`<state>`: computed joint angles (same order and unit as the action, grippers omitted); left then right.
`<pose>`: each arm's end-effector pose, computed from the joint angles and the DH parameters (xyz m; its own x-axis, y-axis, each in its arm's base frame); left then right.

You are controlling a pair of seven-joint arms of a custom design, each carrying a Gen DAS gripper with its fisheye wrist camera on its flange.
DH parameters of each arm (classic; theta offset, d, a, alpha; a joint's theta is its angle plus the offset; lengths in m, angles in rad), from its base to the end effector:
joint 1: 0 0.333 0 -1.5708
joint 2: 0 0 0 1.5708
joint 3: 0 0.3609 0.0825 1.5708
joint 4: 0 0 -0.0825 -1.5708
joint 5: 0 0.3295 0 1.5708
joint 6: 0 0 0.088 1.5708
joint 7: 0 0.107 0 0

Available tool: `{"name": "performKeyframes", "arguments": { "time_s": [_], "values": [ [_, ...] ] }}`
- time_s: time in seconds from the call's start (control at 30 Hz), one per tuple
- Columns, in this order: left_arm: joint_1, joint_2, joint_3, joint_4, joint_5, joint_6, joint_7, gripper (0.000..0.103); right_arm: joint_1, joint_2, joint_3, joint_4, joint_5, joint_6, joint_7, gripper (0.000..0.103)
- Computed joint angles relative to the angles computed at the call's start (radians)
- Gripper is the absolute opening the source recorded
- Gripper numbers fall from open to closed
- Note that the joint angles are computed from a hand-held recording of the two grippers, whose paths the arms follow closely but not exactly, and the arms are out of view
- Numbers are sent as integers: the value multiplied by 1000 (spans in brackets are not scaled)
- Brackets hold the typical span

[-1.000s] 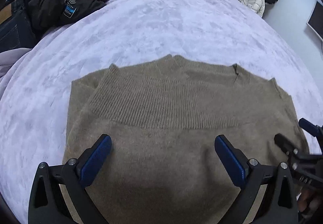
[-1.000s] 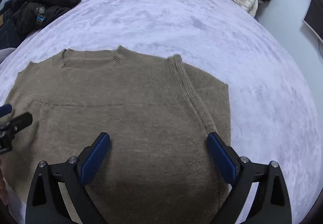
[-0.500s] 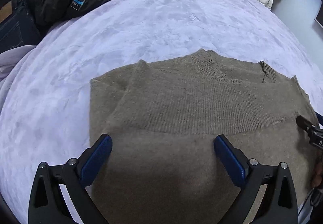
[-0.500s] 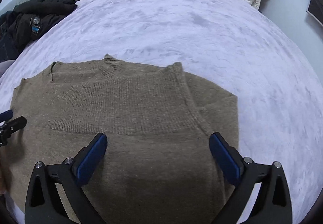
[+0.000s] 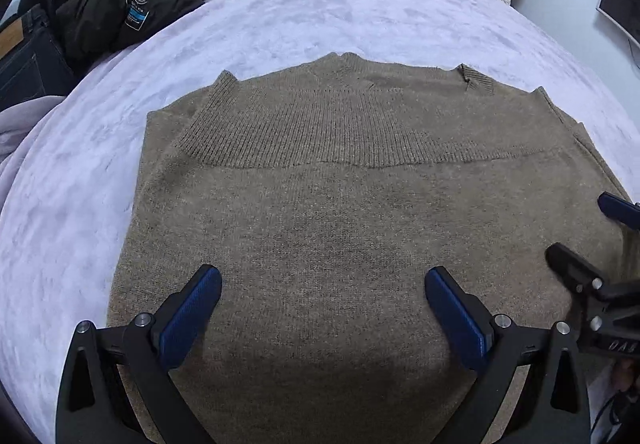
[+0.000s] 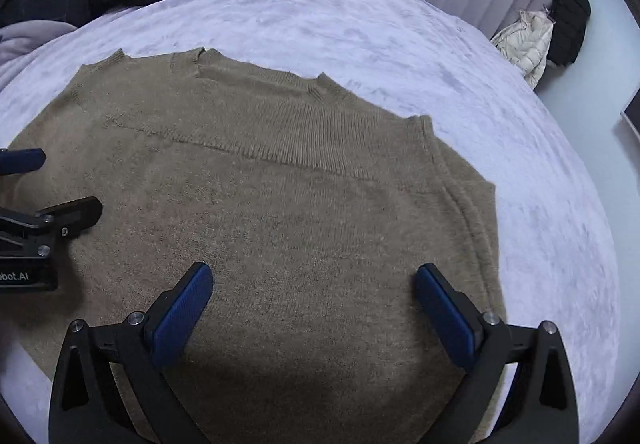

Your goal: Fold small clothes

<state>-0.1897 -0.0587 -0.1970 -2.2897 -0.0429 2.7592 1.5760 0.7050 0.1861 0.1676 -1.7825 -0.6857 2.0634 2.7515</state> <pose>0.4650 -0.1895 0.5125 -0.3564 -0.9341 0.0197 -0.8111 0.2988 -0.5029 0.4078 0.4218 0.5340 -0.0677 -0.9762 0.2058 -0.8520 -0.0507 -0.5211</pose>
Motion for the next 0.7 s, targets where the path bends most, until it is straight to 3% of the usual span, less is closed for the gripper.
{"name": "performKeyframes", "arguments": {
  "time_s": [0.07, 0.27, 0.33, 0.43, 0.57, 0.63, 0.7],
  "values": [
    [1, -13, 6, -7, -14, -6, 22, 103, -28, -62, -7, -87, 36, 86, 62, 101],
    [14, -96, 44, -70, -109, -18, 91, 103, -71, -171, 27, -197, 41, 79, 87, 101],
    [24, -150, 50, -113, -111, -14, 83, 102, -79, -201, 45, -209, 42, 24, 125, 102],
    [27, -210, 62, -160, -111, 5, 88, 102, -95, -270, 72, -259, 34, 20, 203, 102],
    [-30, -212, 79, -165, -191, 0, 124, 102, -100, -274, 116, -262, -24, 72, 249, 102],
    [-37, -195, 54, -172, -186, 11, 117, 102, -93, -235, 121, -240, -30, 131, 221, 102],
    [16, -172, -7, -188, -73, 21, 15, 103, -73, -179, 124, -206, -34, 144, 176, 102]
  ]
}}
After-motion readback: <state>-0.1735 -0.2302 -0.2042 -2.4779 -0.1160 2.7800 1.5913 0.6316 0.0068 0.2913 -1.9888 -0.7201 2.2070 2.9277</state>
